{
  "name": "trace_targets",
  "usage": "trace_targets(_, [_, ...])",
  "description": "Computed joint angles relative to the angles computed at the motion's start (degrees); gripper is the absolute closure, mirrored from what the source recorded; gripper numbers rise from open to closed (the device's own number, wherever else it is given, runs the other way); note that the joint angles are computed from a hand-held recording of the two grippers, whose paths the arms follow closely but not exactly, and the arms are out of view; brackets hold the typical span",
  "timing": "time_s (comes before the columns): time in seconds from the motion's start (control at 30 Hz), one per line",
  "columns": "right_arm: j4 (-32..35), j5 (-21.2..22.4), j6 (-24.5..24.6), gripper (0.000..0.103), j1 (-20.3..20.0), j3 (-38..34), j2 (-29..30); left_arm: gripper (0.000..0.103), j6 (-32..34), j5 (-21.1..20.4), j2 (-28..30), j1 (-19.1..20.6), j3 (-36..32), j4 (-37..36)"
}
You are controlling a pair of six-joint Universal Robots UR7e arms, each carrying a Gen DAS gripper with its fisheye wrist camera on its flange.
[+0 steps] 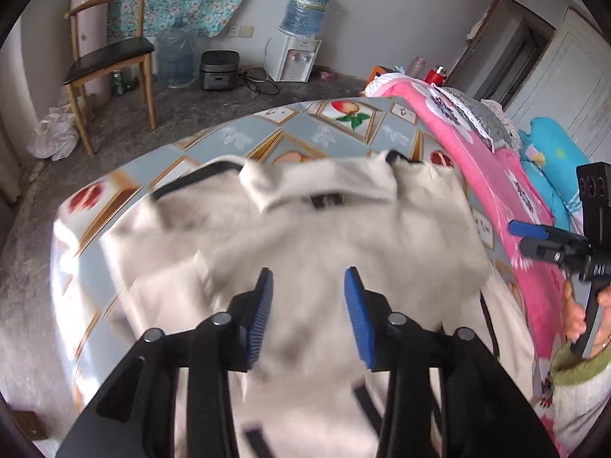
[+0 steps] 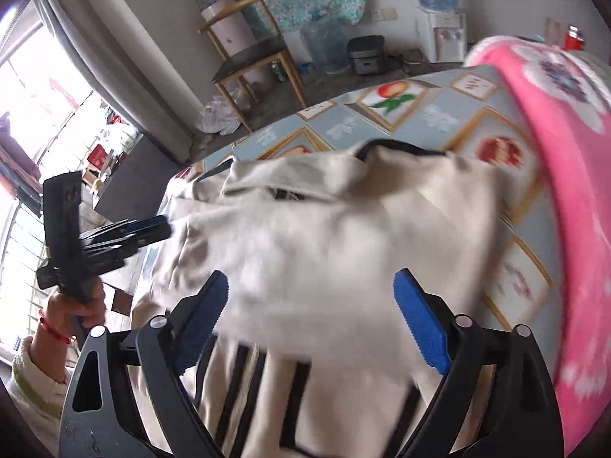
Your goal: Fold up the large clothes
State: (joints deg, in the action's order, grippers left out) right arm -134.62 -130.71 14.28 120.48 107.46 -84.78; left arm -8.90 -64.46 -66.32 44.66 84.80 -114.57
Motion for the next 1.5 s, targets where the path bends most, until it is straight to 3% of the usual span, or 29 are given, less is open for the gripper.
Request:
trace_targets(0.13, [5.05,-5.33,10.65,0.013,5.18,8.42,-8.63,0.052,-5.75,1.15,-13.66,-3.76,11.61,2.29])
trace_targets(0.3, [17.43,-10.39,31.16,0.012,12.22,17.05,-18.05,0.05,-18.38,6.77,-29.26,-9.96,23.84,11.4])
trace_targets(0.43, [25.84,-11.01,44.46,0.012,16.05,21.05,-22.28,0.05,-30.46,11.22,-39.71,-17.14,31.09,21.79])
trace_targets(0.53, [36.66,-11.98,55.46,0.012,18.3,21.58,-22.18,0.05,-36.59,9.55,-45.16,-20.37,35.26,24.75])
trace_targets(0.67, [44.11,-11.73,61.48,0.012,21.3,21.41,-21.01,0.05,-43.58,9.31,-49.62,-23.85,38.83,29.82])
trace_targets(0.83, [48.88,-11.86,66.96,0.012,24.06,21.51,-21.36,0.05,-46.75,9.88,-53.84,-24.25,43.32,26.52])
trace_targets(1.03, [47.18,-11.66,69.25,0.012,24.36,23.27,-24.12,0.05,-42.51,10.38,-55.06,-22.2,45.7,19.16])
trace_targets(1.27, [43.38,-12.29,67.78,0.012,23.71,24.5,-26.22,0.05,-37.5,9.61,-53.72,-18.65,47.17,9.38])
trace_targets(1.5, [44.58,-13.55,69.49,0.012,24.09,23.65,-26.97,0.051,-36.12,7.61,-52.14,-14.68,46.56,4.21])
